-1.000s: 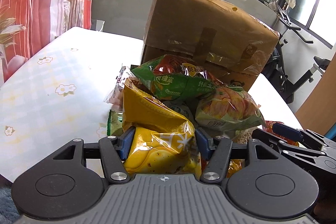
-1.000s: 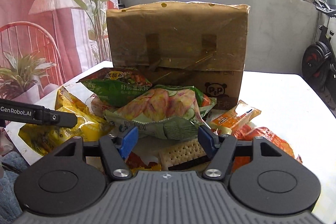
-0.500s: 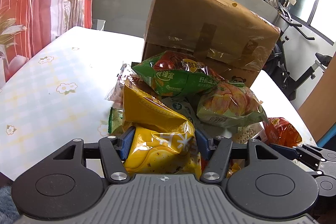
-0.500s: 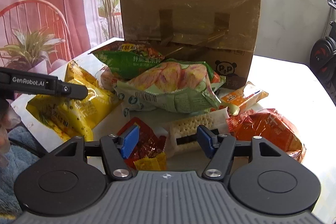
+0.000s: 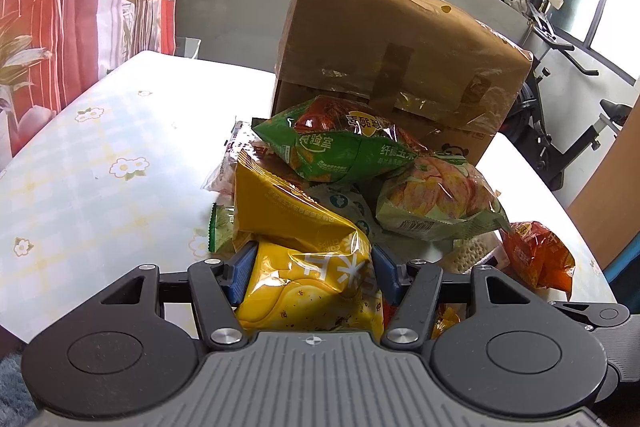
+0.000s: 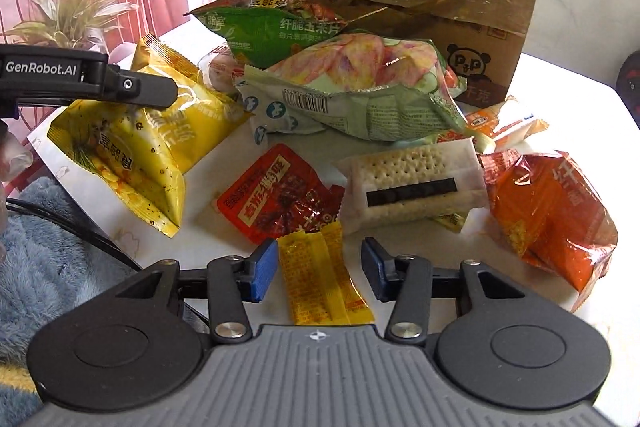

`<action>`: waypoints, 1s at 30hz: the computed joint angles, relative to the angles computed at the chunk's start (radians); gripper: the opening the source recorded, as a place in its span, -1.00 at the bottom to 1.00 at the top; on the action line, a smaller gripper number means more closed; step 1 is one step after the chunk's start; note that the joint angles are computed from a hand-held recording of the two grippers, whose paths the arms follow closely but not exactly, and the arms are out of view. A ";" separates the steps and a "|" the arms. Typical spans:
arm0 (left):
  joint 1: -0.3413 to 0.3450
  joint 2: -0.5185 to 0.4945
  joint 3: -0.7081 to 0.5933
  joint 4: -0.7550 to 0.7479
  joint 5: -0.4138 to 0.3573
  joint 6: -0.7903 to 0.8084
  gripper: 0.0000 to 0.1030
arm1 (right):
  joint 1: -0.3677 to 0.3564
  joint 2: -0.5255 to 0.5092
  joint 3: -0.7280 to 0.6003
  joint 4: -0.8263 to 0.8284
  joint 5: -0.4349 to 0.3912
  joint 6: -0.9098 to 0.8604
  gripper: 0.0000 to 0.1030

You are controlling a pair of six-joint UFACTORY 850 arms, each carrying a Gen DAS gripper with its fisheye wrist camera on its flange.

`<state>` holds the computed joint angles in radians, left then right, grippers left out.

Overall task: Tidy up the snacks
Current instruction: 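Grasp the yellow snack bag with the left tool while the right tool grasps the small orange-yellow wrapped snack, then lift both held snacks and carry them over the open cardboard box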

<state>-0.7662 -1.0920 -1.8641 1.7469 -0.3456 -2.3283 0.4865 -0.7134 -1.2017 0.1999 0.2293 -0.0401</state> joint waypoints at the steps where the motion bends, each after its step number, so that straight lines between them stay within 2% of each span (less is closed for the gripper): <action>1: 0.000 0.000 0.001 -0.001 0.000 0.000 0.23 | -0.001 0.000 -0.001 -0.024 -0.009 0.021 -0.06; 5: 0.000 0.002 0.003 0.006 -0.003 -0.009 0.23 | -0.005 -0.009 -0.013 -0.125 -0.034 0.113 -0.08; 9: 0.000 0.006 0.011 0.028 -0.006 -0.031 0.23 | -0.013 -0.015 -0.018 -0.204 -0.045 0.215 -0.23; 14: -0.002 0.016 0.028 0.065 -0.016 -0.062 0.23 | -0.016 -0.008 -0.008 -0.214 -0.025 0.237 -0.32; 18: -0.009 0.036 0.050 0.099 -0.063 -0.070 0.23 | -0.023 0.030 0.036 -0.196 0.061 0.214 -0.33; 26: -0.024 0.085 0.079 0.216 -0.171 -0.072 0.23 | -0.062 0.117 0.102 -0.272 0.204 0.319 -0.33; 30: -0.020 0.100 0.070 0.264 -0.186 -0.090 0.23 | -0.074 0.150 0.112 -0.185 0.271 0.242 -0.33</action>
